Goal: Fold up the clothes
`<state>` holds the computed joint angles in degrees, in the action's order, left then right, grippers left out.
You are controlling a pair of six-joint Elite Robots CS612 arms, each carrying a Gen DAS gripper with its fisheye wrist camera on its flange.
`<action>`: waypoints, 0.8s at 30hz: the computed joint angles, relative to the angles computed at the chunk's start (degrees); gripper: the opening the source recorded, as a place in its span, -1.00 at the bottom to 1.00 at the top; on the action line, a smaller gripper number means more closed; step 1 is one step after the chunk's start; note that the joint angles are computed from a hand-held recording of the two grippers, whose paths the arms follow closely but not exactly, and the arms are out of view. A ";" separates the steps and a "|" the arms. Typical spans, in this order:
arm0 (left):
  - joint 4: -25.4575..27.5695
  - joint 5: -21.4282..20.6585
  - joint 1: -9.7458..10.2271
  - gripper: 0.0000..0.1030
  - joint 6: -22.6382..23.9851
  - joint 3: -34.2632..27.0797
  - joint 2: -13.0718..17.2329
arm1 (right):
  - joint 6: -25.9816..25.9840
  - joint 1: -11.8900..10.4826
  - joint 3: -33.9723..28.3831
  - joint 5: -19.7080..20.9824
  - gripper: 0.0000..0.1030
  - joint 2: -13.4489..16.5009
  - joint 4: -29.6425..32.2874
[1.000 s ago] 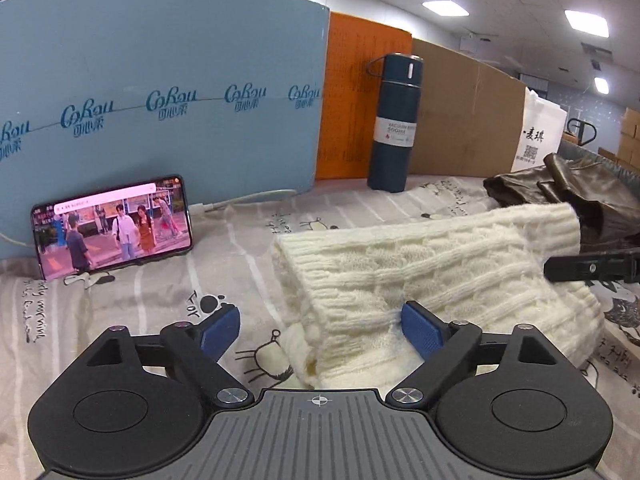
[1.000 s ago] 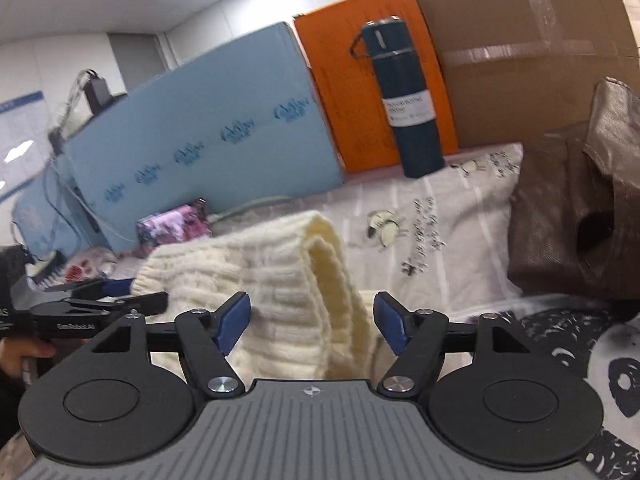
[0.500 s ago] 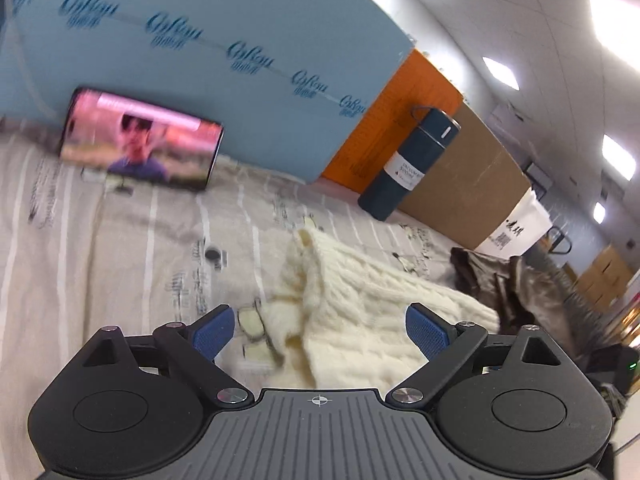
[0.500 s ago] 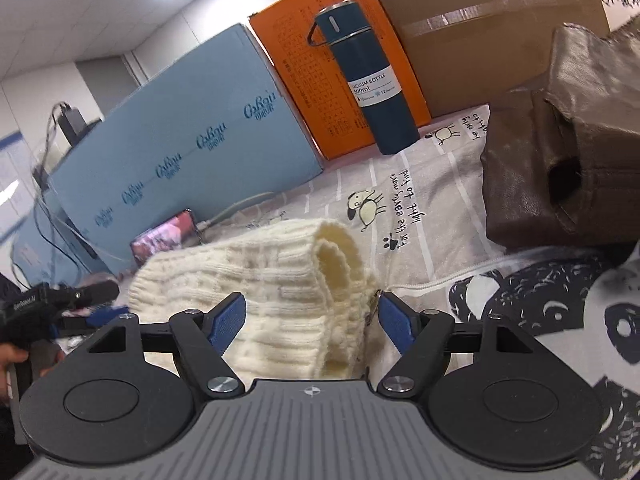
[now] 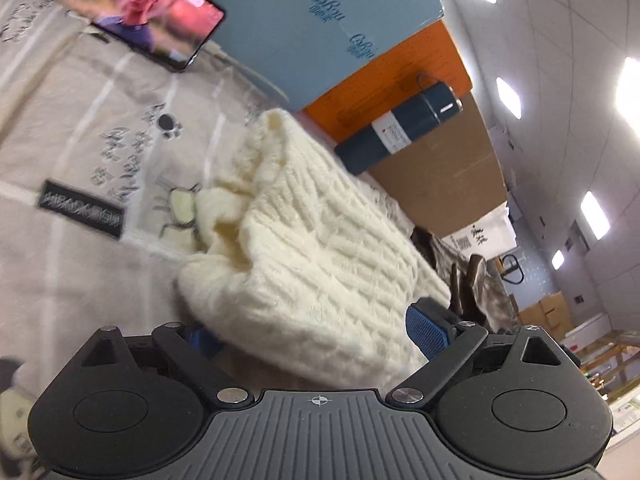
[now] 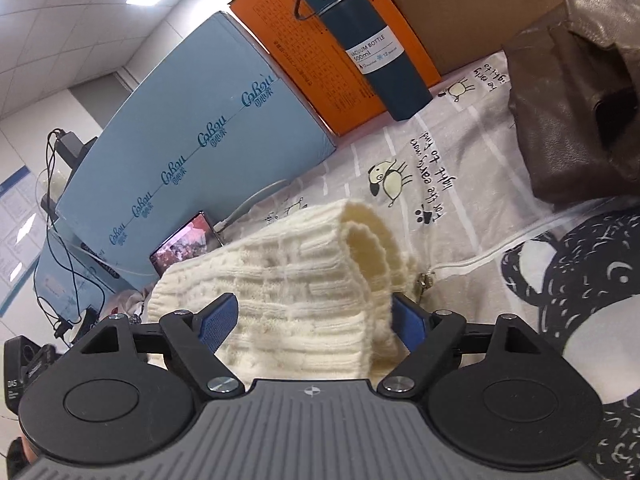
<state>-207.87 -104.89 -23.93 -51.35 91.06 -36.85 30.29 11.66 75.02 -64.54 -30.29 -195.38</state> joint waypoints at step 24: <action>-24.95 36.77 0.00 -0.35 8.48 18.21 -8.55 | -4.82 8.03 -22.24 9.16 -0.65 8.54 4.19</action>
<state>-232.82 -68.12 -23.93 -42.87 109.27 -45.40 25.47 19.69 52.79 -55.38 -21.76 -191.19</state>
